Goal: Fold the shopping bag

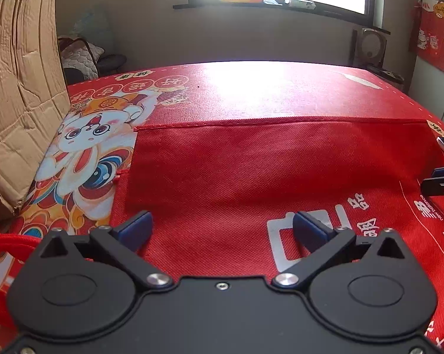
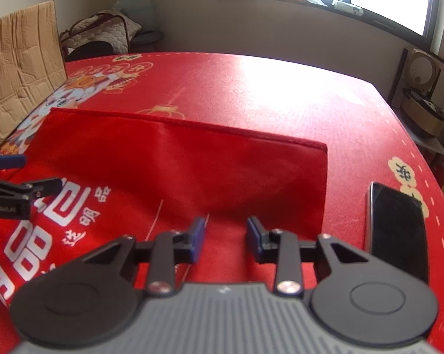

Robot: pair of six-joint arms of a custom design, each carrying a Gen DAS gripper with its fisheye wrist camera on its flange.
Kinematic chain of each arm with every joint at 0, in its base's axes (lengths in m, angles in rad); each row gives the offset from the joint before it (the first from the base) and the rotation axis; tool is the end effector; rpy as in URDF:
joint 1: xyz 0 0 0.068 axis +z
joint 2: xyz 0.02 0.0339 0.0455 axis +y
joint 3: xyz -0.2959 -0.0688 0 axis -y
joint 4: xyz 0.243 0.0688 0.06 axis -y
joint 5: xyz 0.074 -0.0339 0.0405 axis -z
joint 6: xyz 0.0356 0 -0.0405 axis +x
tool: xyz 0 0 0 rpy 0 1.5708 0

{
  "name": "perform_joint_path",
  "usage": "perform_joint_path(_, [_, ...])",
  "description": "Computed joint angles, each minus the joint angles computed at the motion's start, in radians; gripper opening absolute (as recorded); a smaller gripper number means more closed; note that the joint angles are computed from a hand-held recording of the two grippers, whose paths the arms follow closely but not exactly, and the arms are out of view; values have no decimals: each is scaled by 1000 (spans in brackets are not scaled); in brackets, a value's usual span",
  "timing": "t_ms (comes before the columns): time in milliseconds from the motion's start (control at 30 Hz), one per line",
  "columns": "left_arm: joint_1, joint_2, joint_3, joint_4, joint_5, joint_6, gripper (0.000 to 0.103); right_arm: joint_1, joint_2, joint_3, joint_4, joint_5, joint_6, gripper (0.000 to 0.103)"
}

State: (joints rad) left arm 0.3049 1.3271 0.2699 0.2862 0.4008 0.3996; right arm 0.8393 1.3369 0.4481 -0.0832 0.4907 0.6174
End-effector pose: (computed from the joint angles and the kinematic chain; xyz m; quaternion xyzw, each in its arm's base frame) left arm 0.1919 0.0458 0.1441 0.1201 0.8980 -0.0405 0.4214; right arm 0.1531 0.1455 0.1635 -0.0314 0.9291 0.0172 0.3680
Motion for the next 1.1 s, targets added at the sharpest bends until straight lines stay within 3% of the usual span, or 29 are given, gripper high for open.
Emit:
perform_joint_path(133, [6,17,10,13,-15,-19,103,-36,64,35,49,-20,-34,45])
perform_joint_path(233, [8,17,8,19,-16,-23,103,-37,105,34,118,-20,-54,61])
perform_joint_path(367, [9,13,0,26,-15,-19,103,-5,102,0,172,18,-44,62])
perform_joint_path(467, [10,9,-3,27,-13,-16,103,62,24,-11,102,67,-37,62])
perform_joint_path(533, [14,6,1,16,-6,-8,103,158,-47,-23,36,167,-41,65])
perform_joint_path(633, [18,-23,14,-38,-9,3,103,422,-133,-36,-132,454,6,98])
perform_joint_path(667, [27,-67,27,-106,4,18,103,528,-136,-43,-188,567,46,101])
perform_joint_path(733, [64,-152,38,-210,72,64,103,721,-75,-10,-418,755,234,102])
perform_joint_path(767, [82,-201,40,-264,109,90,103,791,-6,27,-587,809,386,102])
perform_joint_path(800, [101,-248,44,-322,145,117,103,860,93,73,-804,847,603,102])
perform_joint_path(833, [111,-289,47,-377,171,144,103,904,164,107,-951,846,736,102])
perform_joint_path(867, [110,-311,49,-411,182,165,103,933,202,132,-1029,827,779,101])
perform_joint_path(933, [79,-358,48,-497,191,237,103,969,216,170,-1051,757,676,95])
perform_joint_path(967, [39,-390,34,-524,165,272,103,981,229,188,-1053,727,625,85])
perform_joint_path(1000, [18,-406,11,-498,148,274,103,989,247,204,-1055,703,581,74])
perform_joint_path(1100, [-45,-424,-55,-408,94,284,103,991,269,244,-1015,633,423,71])
